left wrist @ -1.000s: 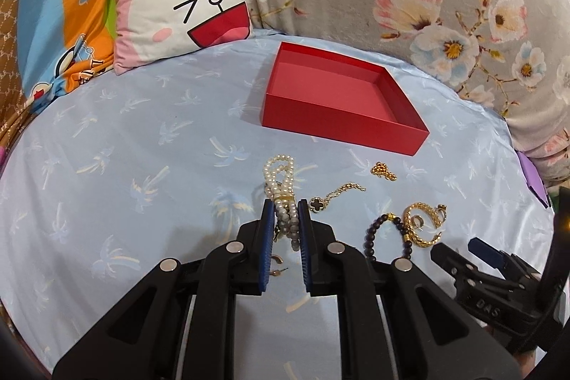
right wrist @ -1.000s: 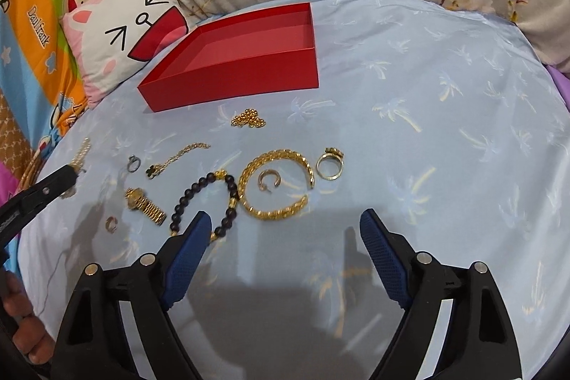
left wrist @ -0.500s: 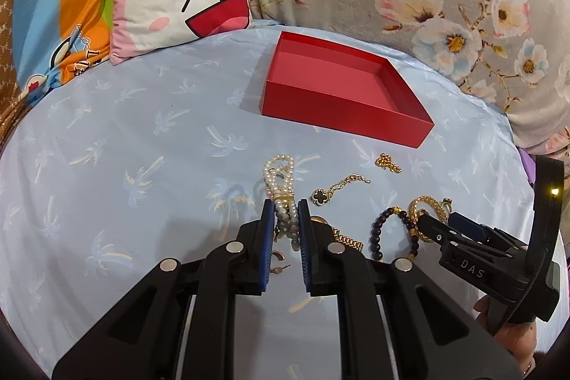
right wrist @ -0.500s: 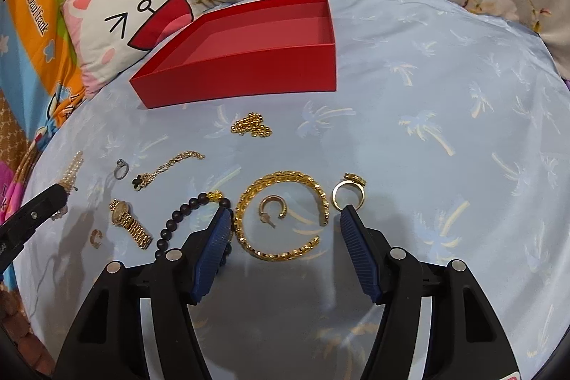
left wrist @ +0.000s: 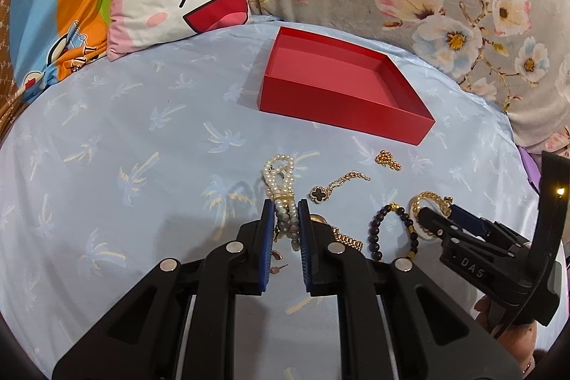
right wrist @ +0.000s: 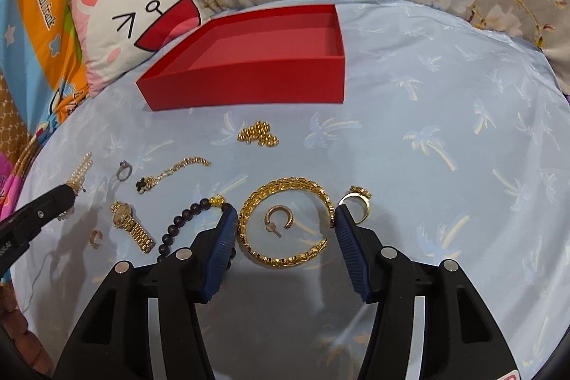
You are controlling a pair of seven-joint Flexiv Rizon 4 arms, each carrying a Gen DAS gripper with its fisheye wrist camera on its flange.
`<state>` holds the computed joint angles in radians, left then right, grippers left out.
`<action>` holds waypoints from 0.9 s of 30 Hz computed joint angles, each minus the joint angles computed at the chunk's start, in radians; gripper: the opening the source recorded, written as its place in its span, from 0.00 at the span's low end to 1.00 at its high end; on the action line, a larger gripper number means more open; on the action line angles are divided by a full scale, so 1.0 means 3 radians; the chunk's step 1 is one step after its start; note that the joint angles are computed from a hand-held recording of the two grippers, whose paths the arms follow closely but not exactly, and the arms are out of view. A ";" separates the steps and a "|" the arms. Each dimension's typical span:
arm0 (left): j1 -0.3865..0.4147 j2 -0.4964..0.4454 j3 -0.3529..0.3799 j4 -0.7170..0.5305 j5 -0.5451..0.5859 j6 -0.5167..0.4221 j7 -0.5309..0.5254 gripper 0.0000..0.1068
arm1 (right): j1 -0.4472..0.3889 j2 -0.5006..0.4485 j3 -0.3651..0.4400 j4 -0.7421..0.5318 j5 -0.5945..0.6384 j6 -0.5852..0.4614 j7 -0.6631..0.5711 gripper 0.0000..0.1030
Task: Organize jewelry
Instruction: 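Grasp the gold chain bracelet with the right tool while the left tool lifts the pearl necklace, then carry both pieces into the red tray and open both tools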
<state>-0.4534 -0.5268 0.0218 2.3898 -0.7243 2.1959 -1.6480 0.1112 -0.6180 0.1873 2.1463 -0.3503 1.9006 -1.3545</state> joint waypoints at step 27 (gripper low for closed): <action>0.0448 0.0412 0.0018 -0.0496 0.0352 -0.0382 0.0608 0.12 | -0.1475 -0.0164 0.1103 -0.0739 -0.2098 -0.0189 0.1318 0.54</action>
<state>-0.3190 -0.4033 0.0272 2.2411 -0.6186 2.0812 -1.4655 -0.3313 -0.6672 0.5184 1.9246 -0.9795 1.8440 -0.9590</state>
